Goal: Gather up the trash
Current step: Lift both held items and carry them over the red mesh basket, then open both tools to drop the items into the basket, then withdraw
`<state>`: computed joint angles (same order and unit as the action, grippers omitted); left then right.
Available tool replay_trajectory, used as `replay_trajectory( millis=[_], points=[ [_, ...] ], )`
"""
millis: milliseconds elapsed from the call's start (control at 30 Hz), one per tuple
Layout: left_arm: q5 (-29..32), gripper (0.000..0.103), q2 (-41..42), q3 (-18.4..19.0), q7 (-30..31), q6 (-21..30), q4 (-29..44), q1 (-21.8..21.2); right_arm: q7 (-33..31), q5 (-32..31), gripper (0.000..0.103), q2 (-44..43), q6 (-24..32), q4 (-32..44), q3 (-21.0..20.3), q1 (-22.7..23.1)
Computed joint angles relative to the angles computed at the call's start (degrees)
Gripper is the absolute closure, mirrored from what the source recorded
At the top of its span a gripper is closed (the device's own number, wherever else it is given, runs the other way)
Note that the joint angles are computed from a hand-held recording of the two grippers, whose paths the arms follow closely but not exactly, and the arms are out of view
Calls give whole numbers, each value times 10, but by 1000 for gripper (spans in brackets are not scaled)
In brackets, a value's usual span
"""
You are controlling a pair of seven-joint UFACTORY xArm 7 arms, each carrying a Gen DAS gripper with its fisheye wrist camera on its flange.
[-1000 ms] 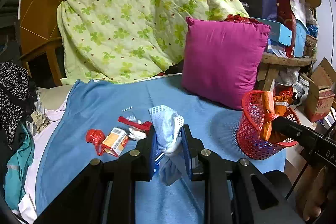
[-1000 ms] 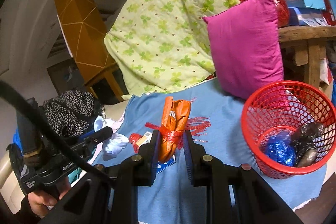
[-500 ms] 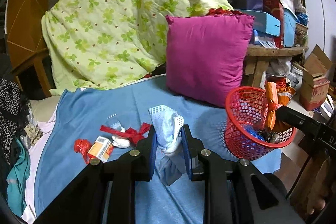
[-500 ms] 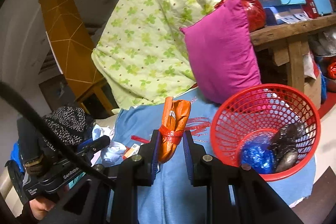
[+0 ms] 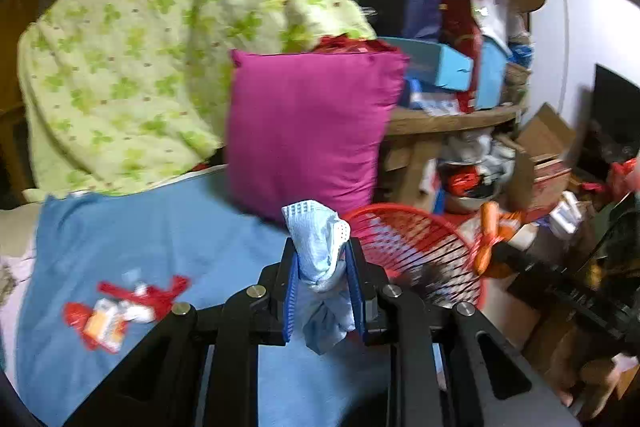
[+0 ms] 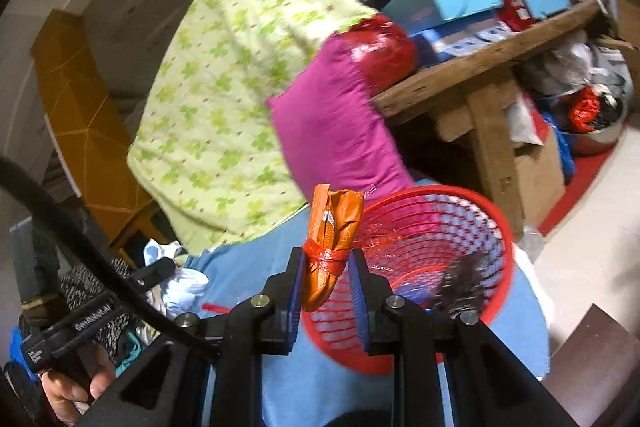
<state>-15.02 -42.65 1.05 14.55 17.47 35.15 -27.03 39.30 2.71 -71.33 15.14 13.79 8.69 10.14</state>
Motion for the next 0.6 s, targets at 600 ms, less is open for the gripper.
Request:
replay_trajectory(
  millis=[600],
  points=[
    [-144,58,212,5,117,-10,127,-81,-86,61,76,173,-70,32,-139,1]
  ],
)
